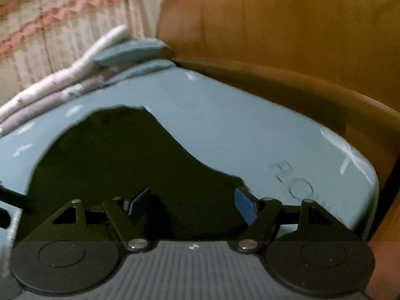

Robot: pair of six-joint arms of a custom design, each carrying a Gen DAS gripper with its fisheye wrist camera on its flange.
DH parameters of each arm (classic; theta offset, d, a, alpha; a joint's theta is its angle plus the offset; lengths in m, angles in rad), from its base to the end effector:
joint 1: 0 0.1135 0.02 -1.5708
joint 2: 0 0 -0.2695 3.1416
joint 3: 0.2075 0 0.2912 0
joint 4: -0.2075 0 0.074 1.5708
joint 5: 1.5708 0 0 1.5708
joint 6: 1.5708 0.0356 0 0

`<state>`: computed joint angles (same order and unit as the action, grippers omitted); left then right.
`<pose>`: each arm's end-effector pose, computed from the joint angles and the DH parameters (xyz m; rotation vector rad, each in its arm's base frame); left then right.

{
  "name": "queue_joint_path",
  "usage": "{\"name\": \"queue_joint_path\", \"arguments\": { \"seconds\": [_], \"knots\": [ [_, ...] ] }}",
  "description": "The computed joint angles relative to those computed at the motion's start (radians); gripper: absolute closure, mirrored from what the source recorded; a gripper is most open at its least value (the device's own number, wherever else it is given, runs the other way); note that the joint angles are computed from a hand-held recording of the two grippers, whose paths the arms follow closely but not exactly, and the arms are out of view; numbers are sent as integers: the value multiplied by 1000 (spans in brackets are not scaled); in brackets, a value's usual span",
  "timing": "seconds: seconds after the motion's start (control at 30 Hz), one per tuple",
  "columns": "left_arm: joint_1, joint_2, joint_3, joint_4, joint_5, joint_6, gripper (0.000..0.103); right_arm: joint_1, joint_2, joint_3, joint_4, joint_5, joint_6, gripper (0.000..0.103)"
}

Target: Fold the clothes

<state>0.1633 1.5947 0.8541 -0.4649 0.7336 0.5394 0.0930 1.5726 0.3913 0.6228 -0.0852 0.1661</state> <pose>0.3128 0.0274 0.1411 0.6315 2.3845 -0.7312 0.2755 0.0287 0.0842 0.0276 2.1365 0.2433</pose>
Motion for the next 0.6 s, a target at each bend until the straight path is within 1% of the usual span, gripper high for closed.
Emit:
{"name": "queue_joint_path", "arguments": {
  "seconds": [0.07, 0.17, 0.23, 0.33, 0.47, 0.5, 0.53, 0.6],
  "knots": [
    [8, -10, -14, 19, -15, 9, 33, -9, -14, -22, 21, -2, 5, 25],
    [11, -27, -28, 48, -28, 23, 33, 1, -79, -58, 33, -8, 6, 25],
    [0, -25, -14, 67, -23, 11, 32, 15, -131, -94, 35, -16, -12, 25],
    [-23, -7, 12, 109, -2, -21, 32, 52, -153, -120, 29, -4, -21, 25],
    [-71, 68, 63, 177, -15, -49, 32, 77, -153, -145, 35, 13, -16, 24],
    [-80, 91, 78, 188, -23, -56, 32, 81, -152, -150, 38, 15, -15, 22],
    [-84, 118, 95, 196, -39, -75, 32, 85, -151, -156, 40, 17, -13, 21],
    [-63, 170, 127, 175, -10, -76, 31, 81, -156, -160, 30, 16, -15, 21]
  ]
}}
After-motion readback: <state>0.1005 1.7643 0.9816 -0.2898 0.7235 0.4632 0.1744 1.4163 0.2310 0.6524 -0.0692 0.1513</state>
